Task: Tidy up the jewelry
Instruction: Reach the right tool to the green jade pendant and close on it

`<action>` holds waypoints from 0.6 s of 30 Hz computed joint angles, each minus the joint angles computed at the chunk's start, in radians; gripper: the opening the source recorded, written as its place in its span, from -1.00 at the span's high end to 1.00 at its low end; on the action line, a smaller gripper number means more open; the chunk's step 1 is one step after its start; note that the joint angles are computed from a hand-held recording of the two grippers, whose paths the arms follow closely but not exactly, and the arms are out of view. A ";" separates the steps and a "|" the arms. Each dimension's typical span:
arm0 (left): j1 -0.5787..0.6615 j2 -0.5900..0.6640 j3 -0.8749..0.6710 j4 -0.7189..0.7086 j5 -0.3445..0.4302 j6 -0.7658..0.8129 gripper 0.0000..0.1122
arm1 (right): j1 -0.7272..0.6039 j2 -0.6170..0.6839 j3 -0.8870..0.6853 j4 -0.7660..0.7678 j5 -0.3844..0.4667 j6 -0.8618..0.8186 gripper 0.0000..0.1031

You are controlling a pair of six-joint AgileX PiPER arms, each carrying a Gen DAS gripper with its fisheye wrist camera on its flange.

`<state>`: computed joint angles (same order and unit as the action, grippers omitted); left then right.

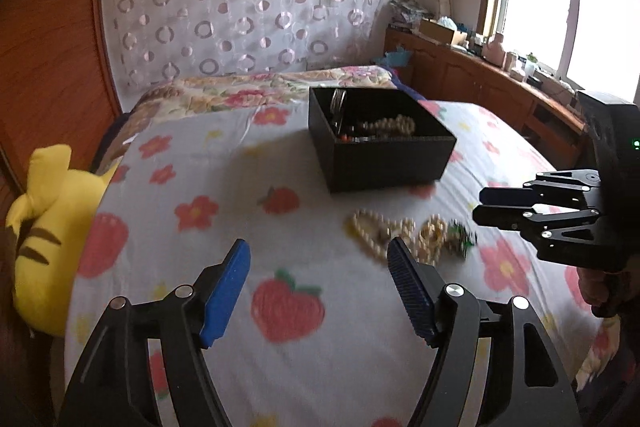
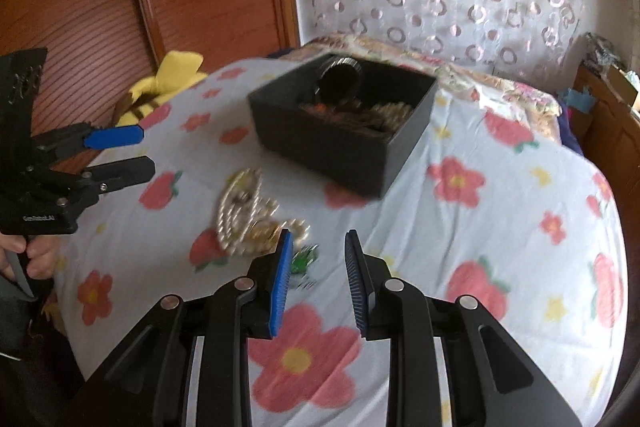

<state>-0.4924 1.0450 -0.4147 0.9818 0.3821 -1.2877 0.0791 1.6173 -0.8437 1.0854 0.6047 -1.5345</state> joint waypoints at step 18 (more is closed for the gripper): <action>-0.496 -0.194 0.064 0.072 0.436 -0.328 -0.21 | 0.104 -0.004 0.040 -0.126 -0.107 0.107 0.61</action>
<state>-0.9885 0.8508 -0.3509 1.0539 0.8182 -1.6154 0.1826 1.6130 -0.8040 0.9592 0.4980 -1.4275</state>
